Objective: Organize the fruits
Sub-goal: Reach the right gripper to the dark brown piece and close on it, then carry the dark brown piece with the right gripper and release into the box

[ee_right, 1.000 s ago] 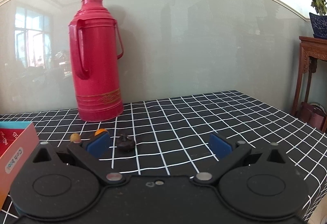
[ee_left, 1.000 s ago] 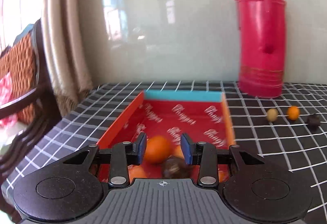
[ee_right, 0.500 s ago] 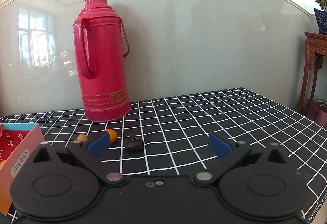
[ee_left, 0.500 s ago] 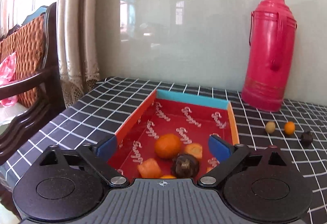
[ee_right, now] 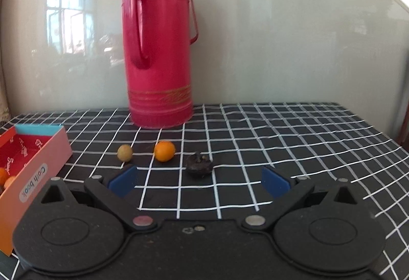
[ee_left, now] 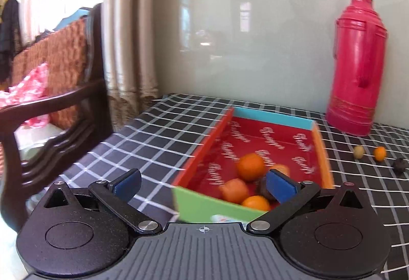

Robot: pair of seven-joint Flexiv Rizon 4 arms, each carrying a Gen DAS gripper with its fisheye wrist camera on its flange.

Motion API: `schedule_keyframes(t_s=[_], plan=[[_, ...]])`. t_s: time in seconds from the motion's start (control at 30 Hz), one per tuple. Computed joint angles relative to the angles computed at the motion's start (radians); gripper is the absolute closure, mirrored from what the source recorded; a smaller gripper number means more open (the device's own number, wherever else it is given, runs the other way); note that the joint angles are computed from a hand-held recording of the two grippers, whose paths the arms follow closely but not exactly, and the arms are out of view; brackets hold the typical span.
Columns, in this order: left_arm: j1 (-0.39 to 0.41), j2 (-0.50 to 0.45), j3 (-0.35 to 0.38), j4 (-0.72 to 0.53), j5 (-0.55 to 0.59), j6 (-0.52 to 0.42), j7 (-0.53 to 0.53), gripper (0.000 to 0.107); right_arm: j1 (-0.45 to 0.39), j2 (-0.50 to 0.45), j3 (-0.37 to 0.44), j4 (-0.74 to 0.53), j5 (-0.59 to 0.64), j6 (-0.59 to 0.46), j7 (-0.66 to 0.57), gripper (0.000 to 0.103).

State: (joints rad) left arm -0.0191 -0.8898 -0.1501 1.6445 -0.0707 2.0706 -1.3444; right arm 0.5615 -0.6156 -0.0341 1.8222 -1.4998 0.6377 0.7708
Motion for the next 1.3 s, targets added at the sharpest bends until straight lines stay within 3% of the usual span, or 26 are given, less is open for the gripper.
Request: schedule_keyframes(t_s=[0.2,0.43,0.63,0.7,0.87,1.13,1.3], plan=[[-0.036,-0.006,0.069,0.012,-0.058,0.065,0.014,0.004,-0.05,-0.035,-0.022,-0.048,0.028,0.096,-0.055,0.014],[-0.034,-0.009,0.076,0.002,-0.128,0.02,0.011,0.004,-0.077,-0.071,-0.052,-0.086,0.103,0.146,-0.086,0.024],[-0.037,-0.015,0.085,-0.004,-0.148,0.01,0.0,0.004,-0.087,-0.1,-0.068,-0.115,0.182,0.2,-0.156,0.044],[-0.044,-0.017,0.093,-0.006,-0.155,0.009,0.005,0.004,-0.088,-0.103,-0.077,-0.112,0.194,0.231,-0.153,0.057],[-0.053,-0.017,0.102,-0.01,-0.18,-0.016,0.009,0.004,-0.056,-0.117,-0.094,-0.133,0.223,0.204,-0.219,0.071],[-0.075,-0.016,0.133,-0.016,-0.222,-0.06,0.012,0.004,-0.03,-0.102,-0.112,-0.124,0.169,0.237,-0.157,0.072],[-0.075,-0.015,0.136,-0.016,-0.23,-0.069,0.011,0.004,-0.01,-0.077,-0.112,-0.122,0.033,0.246,-0.094,0.072]])
